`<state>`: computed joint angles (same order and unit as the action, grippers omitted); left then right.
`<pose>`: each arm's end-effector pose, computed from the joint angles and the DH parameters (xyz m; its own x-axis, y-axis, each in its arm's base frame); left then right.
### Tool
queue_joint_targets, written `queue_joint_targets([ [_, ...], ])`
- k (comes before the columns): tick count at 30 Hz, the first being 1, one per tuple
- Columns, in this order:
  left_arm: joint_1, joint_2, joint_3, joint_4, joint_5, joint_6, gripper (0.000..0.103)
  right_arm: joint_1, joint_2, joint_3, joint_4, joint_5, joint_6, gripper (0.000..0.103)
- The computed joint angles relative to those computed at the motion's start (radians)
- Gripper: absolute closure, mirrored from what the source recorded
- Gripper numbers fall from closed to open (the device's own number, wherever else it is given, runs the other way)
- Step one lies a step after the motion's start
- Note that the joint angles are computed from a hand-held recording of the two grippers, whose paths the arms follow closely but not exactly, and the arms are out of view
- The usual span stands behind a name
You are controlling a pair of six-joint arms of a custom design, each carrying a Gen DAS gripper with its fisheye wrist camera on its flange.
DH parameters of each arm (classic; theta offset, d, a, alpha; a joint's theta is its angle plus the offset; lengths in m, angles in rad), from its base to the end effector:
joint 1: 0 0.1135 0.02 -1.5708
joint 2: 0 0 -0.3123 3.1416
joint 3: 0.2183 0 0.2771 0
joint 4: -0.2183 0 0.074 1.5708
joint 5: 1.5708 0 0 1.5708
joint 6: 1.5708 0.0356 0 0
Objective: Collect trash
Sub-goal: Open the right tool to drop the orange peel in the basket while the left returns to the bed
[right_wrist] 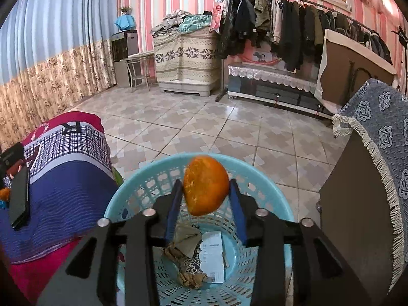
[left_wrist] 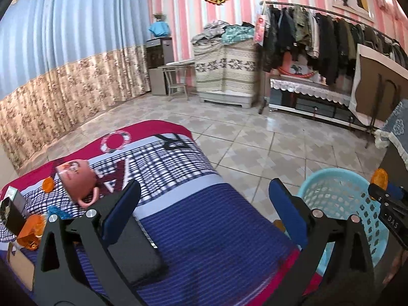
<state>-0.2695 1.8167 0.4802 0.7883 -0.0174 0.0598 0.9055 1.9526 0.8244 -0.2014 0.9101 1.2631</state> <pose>0.2997 -0.0821 0.1101 -0.4864 0.1963 -0.8514 0.2815 0.9577 0.0601 0.2254 0.2418 0.0915 -0.5307 0.2711 -0.8030 0.4603 0.8877 -0.0046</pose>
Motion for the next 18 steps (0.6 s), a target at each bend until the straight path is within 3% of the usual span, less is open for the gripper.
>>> queue_joint_targets([
  [3, 0.037, -0.011, -0.012, 0.004, 0.019, 0.002, 0.006, 0.018, -0.005, 0.016, -0.042, 0.043, 0.021, 0.037],
  [6, 0.061, -0.019, -0.027, 0.008, 0.033, 0.006, 0.006, 0.03, -0.01, 0.026, -0.073, 0.066, 0.04, 0.032],
  [8, 0.073, -0.021, -0.038, 0.017, 0.037, 0.014, 0.006, 0.04, -0.013, 0.032, -0.098, 0.08, 0.065, 0.02],
  [12, 0.098, -0.027, -0.062, 0.043, 0.037, 0.033, 0.006, 0.05, -0.024, 0.035, -0.118, 0.11, 0.082, 0.013],
  [18, 0.182, -0.056, -0.096, 0.049, 0.099, 0.049, 0.006, 0.055, -0.014, 0.054, -0.093, 0.104, 0.036, 0.013],
])
